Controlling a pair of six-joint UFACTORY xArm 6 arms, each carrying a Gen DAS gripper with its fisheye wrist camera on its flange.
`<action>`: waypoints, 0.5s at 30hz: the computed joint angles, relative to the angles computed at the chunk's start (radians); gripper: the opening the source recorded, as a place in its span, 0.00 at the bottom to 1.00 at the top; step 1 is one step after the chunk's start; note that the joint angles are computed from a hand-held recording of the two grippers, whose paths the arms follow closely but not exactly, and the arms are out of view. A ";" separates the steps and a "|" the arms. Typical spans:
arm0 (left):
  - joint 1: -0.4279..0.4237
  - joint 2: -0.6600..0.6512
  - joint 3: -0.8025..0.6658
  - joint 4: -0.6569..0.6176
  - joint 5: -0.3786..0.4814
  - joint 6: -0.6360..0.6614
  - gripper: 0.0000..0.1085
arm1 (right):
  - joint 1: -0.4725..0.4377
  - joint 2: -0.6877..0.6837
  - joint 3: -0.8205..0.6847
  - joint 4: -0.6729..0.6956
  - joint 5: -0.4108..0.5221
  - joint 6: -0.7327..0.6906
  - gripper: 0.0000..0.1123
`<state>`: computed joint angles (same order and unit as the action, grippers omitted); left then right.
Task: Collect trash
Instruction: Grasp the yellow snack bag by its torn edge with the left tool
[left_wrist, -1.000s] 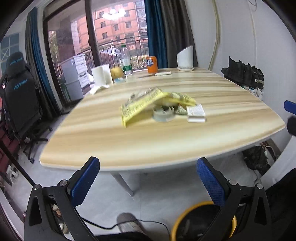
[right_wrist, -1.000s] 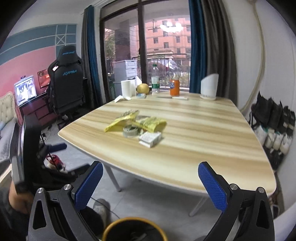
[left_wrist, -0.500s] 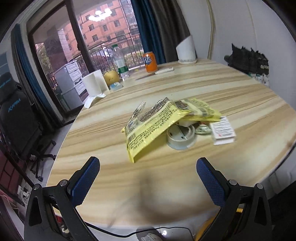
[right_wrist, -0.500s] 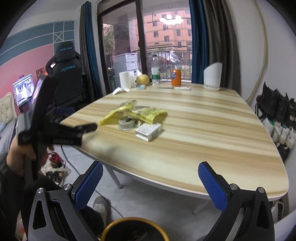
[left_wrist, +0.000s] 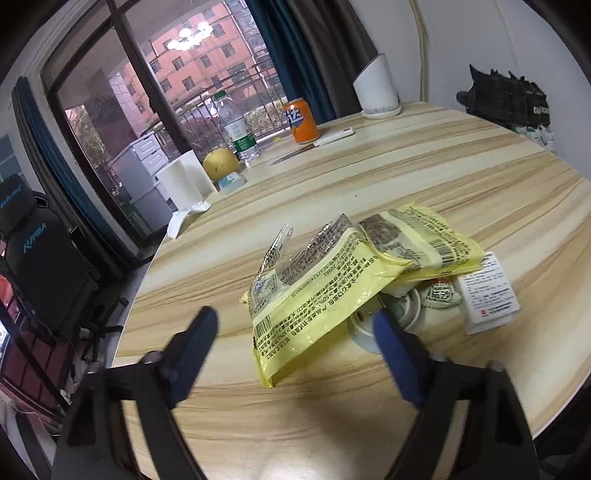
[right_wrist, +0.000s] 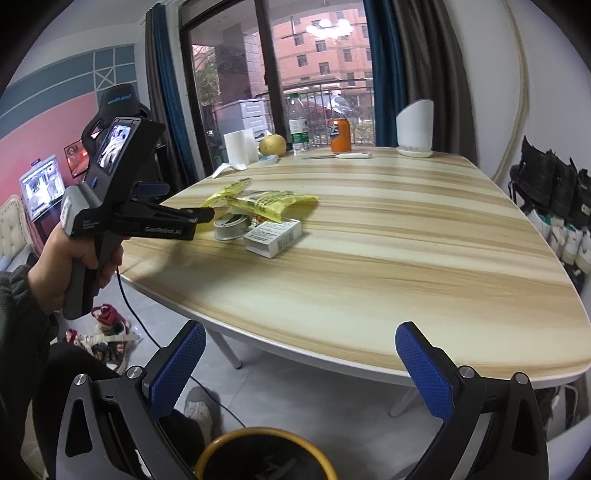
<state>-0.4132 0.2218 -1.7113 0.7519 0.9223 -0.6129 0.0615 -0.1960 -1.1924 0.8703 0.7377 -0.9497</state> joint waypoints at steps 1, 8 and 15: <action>-0.001 0.007 -0.009 0.000 0.006 0.003 0.71 | 0.002 0.000 0.000 0.000 -0.001 0.001 0.92; -0.008 0.063 -0.074 0.026 0.059 0.033 0.67 | 0.006 -0.001 0.013 0.012 -0.002 -0.011 0.92; -0.013 0.098 -0.117 0.061 0.103 0.045 0.03 | -0.003 0.000 0.020 0.021 -0.006 -0.013 0.92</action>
